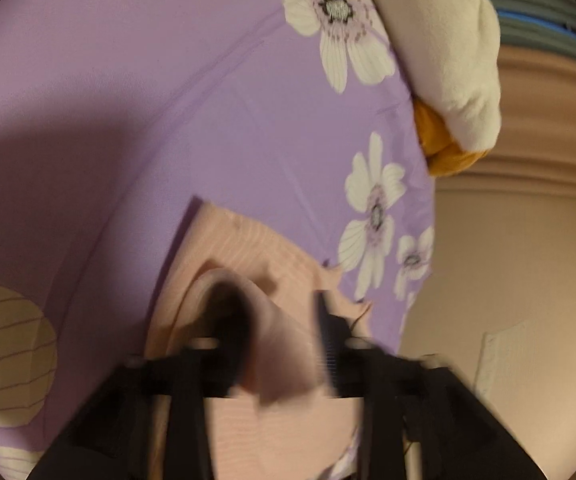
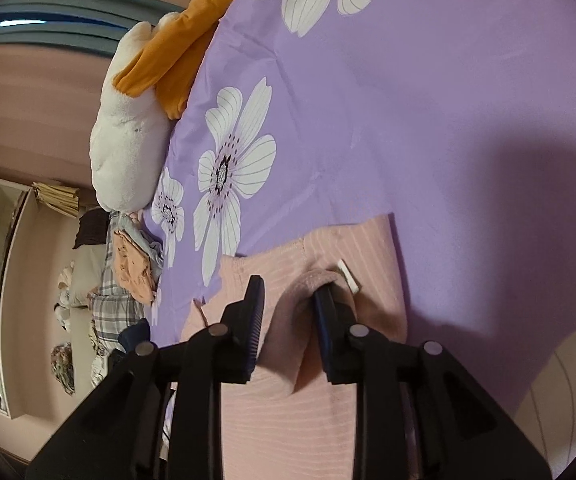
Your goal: Fold small clothes
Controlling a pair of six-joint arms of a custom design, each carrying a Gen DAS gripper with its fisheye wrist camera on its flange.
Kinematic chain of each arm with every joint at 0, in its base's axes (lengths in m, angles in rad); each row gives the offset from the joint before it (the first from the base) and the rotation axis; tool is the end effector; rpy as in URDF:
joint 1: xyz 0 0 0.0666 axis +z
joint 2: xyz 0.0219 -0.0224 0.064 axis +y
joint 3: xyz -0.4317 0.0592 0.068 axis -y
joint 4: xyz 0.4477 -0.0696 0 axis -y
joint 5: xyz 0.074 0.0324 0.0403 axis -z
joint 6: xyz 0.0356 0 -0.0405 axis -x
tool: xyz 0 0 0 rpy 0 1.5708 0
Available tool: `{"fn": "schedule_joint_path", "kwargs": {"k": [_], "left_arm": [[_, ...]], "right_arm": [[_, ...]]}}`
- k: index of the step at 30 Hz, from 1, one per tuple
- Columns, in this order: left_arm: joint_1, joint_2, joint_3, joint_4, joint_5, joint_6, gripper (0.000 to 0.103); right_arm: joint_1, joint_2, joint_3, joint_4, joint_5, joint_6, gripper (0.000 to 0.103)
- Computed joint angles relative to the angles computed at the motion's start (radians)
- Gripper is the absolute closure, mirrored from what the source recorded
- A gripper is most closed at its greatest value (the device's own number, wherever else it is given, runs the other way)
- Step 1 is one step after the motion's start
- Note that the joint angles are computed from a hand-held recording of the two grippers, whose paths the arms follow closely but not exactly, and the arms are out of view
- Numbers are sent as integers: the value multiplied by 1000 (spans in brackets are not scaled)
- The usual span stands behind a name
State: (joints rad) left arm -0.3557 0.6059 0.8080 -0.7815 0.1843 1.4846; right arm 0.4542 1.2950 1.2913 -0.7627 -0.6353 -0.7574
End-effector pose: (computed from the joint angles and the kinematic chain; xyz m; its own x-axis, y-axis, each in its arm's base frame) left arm 0.2183 -0.0885 0.4624 -0.5285 -0.8485 0.0279 -0.4695 0.2647 -0.8423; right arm 0.4324 0.2342 0.4915 -0.9594 0.1470 -0.2407 -0.1076 0.5983 0.7940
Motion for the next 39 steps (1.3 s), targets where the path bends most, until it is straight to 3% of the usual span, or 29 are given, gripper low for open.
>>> {"fn": "schedule_joint_path", "kwargs": {"k": [1, 4, 12, 18, 22, 26, 30, 34, 39], "left_arm": [[2, -8, 0, 5, -13, 3, 46], [28, -7, 16, -12, -19, -29, 46], [79, 25, 6, 66, -4, -35, 46], [101, 32, 31, 17, -49, -80, 46], [68, 12, 51, -52, -95, -144, 46], [-22, -28, 70, -140, -178, -201, 46], [-149, -72, 68, -198, -263, -197, 46], [-307, -118, 51, -240, -359, -147, 46], [-494, -169, 12, -254, -467, -21, 46]], "right_arm": [[-3, 1, 1, 3, -8, -11, 75], [-3, 7, 8, 9, -20, -14, 72], [-8, 22, 9, 77, -42, -119, 71], [-23, 33, 21, 117, -11, -172, 69], [-25, 9, 19, 101, -3, -120, 67], [-26, -40, -8, 58, 7, -46, 67], [-28, -105, -47, 5, 26, 38, 67], [-21, -168, -80, -55, 70, 116, 67], [-1, -244, -117, -149, 123, 240, 67]]}}
